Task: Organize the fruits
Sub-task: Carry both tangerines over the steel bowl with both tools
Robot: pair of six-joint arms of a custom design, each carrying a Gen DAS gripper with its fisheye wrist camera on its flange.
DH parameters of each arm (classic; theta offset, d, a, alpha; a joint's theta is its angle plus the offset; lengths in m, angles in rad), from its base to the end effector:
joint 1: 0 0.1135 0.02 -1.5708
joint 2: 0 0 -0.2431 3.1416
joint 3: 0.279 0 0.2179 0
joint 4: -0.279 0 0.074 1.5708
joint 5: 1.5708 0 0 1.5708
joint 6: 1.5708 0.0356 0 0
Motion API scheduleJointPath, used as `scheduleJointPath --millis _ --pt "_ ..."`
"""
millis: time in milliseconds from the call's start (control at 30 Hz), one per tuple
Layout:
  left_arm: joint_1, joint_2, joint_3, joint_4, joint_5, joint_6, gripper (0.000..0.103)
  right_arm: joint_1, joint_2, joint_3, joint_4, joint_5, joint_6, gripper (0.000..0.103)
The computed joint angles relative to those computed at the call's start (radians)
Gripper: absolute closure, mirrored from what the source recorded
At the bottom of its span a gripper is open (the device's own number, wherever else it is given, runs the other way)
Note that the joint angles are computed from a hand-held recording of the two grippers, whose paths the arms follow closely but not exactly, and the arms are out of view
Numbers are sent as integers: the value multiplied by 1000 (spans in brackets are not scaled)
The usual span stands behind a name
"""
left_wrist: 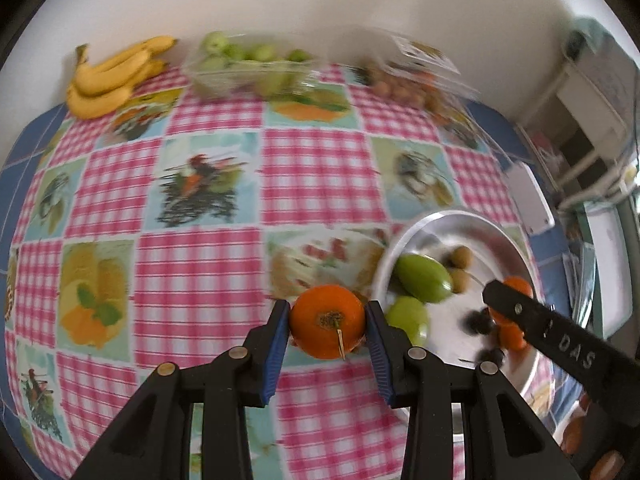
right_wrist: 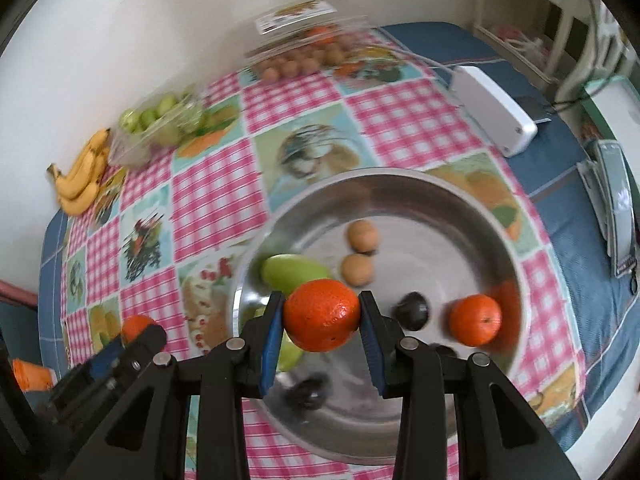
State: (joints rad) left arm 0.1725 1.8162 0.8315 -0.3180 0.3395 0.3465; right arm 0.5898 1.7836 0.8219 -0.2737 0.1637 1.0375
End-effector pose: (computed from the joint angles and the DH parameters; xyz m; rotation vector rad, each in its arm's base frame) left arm 0.2714 0.0352 0.1043 0.3050 2.7588 -0.3637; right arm 0.2329 0.1489 0.1106 0.6566 2.7095 0.1859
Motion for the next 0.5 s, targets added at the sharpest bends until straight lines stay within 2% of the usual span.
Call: scheduleJointPath --millis 500 --pt "-244 -98 -154 69 -31 -59 63 -179 -224 -252 49 -22 -50 65"
